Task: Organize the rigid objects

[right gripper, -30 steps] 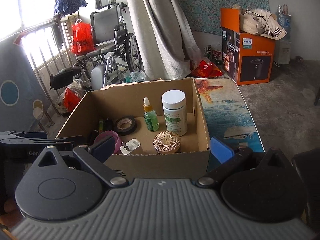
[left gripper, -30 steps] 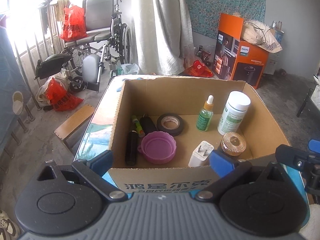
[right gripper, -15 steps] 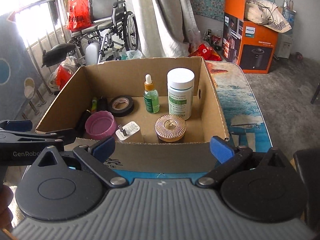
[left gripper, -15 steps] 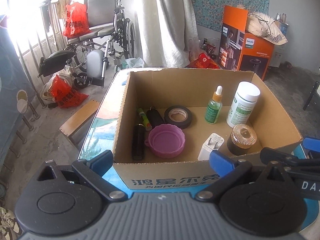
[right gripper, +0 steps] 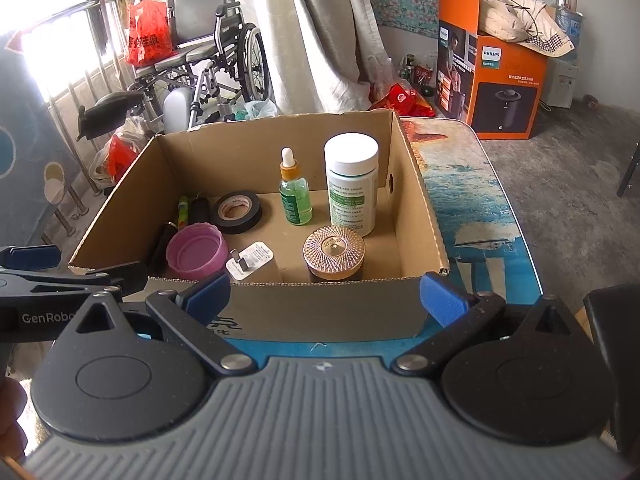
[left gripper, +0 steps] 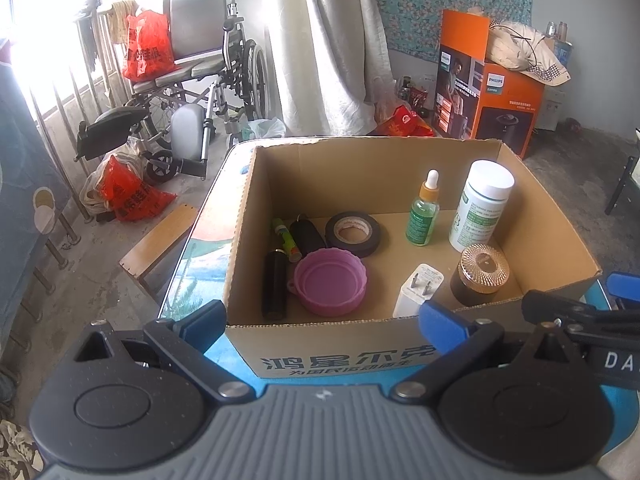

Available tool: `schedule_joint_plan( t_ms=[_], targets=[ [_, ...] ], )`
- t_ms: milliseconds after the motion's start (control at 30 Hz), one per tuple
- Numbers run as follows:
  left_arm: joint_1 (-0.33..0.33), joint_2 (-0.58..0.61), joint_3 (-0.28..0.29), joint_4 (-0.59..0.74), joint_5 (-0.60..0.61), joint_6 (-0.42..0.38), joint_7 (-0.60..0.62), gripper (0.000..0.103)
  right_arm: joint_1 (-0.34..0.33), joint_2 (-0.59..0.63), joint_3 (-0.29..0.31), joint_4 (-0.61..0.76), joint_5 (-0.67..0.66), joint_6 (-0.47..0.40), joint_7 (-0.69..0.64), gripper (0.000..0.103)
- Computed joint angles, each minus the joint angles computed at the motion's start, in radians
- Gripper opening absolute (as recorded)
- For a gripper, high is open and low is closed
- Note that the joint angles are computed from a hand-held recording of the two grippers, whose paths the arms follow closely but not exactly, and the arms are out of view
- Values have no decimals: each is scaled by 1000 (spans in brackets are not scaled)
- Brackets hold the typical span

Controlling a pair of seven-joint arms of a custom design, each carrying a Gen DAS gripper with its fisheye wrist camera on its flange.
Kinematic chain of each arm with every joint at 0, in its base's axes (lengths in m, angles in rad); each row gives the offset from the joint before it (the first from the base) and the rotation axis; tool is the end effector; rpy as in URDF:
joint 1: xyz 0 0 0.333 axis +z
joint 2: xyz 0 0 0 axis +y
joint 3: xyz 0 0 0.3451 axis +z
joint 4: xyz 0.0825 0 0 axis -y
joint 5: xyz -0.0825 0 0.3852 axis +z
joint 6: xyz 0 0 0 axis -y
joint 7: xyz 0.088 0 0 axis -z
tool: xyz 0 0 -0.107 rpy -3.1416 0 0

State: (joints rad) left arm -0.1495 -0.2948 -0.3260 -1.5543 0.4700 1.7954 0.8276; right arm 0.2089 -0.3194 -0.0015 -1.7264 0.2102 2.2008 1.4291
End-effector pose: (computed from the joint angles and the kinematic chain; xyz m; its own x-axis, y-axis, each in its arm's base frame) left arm 0.4033 -0.2109 0.8401 0.2947 -0.9534 -0.0651 -0.7043 -0.1707 -0.6891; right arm 0.4628 0.1046 0.8192 0.3332 -0.9370 -0.1054 -0.6733 -0.1582 -0.7223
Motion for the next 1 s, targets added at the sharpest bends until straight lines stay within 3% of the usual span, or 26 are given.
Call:
schedule_joint_plan(
  t_ms=[1000],
  targets=[
    [3, -12, 0, -5, -5, 5, 12, 103, -2, -13, -1, -15, -1, 4, -1, 102]
  ],
)
